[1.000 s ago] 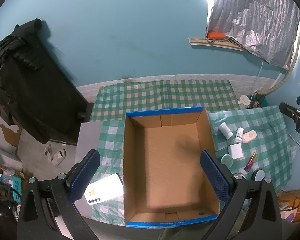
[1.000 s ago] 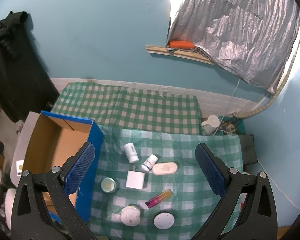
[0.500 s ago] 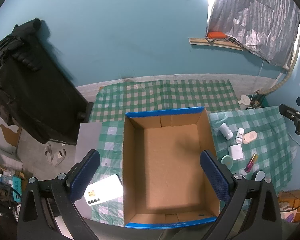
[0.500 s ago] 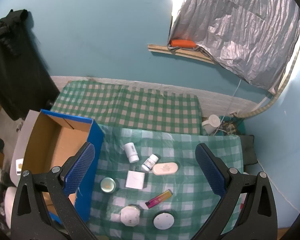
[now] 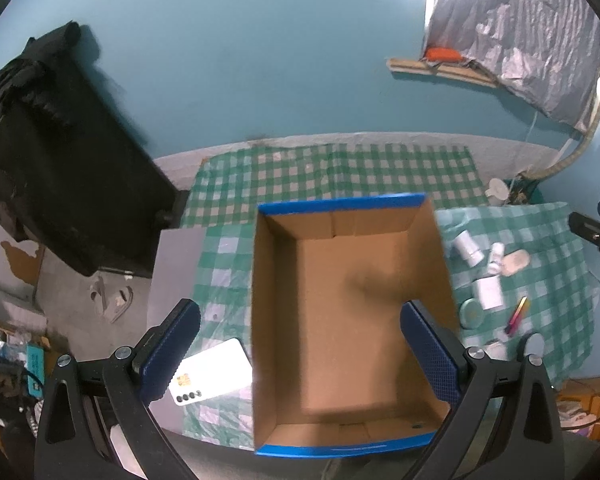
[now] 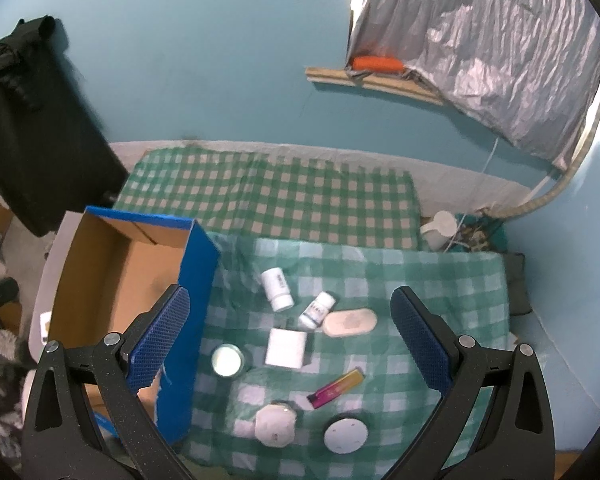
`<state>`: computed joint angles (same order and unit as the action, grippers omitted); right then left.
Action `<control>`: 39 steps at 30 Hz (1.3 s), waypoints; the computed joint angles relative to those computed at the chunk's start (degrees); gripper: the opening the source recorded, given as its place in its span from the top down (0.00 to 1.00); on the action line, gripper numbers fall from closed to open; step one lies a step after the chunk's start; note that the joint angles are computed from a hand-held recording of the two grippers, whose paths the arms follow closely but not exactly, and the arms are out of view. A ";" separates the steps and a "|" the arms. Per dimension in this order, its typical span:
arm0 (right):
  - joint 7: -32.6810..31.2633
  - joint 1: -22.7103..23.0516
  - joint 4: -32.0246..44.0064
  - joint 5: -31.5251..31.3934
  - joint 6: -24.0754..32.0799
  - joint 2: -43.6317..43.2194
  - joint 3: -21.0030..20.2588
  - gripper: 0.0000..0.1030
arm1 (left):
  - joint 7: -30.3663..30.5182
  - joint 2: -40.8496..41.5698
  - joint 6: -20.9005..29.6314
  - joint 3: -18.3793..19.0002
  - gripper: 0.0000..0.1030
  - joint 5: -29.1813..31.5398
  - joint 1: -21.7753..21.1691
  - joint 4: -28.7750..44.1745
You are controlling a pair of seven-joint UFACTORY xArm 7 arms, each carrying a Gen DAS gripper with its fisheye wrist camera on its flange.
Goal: Organize rigid objects
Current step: 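Move the right tool to the teal round tin and close on it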
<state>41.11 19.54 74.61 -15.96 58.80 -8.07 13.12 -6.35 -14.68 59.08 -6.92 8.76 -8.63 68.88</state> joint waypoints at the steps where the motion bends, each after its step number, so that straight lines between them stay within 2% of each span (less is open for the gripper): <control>1: -0.22 0.04 -0.24 0.56 -0.28 0.12 -0.13 0.03 | 0.11 0.06 0.06 0.16 0.02 0.17 0.15 -0.48; 11: -2.86 0.64 -3.90 3.97 -3.75 1.78 -0.61 0.03 | 1.71 -0.28 -0.84 1.84 0.05 2.74 2.80 -5.44; 21: -5.24 2.56 -5.31 4.71 -5.47 5.57 -0.61 0.03 | 4.92 0.70 0.94 3.85 0.05 1.03 5.01 -7.90; 32: -6.76 4.19 -6.67 4.82 -5.45 8.34 -0.82 0.03 | 8.75 2.01 3.57 5.65 0.05 -5.72 5.86 -9.87; 39: -7.90 5.24 -7.44 5.47 -6.33 10.10 -0.81 0.03 | 10.14 2.61 2.35 5.86 0.05 -6.48 6.40 -11.82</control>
<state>33.21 24.78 67.18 -10.49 52.47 2.04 12.31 3.79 -12.08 61.44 -1.07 2.28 -2.23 57.05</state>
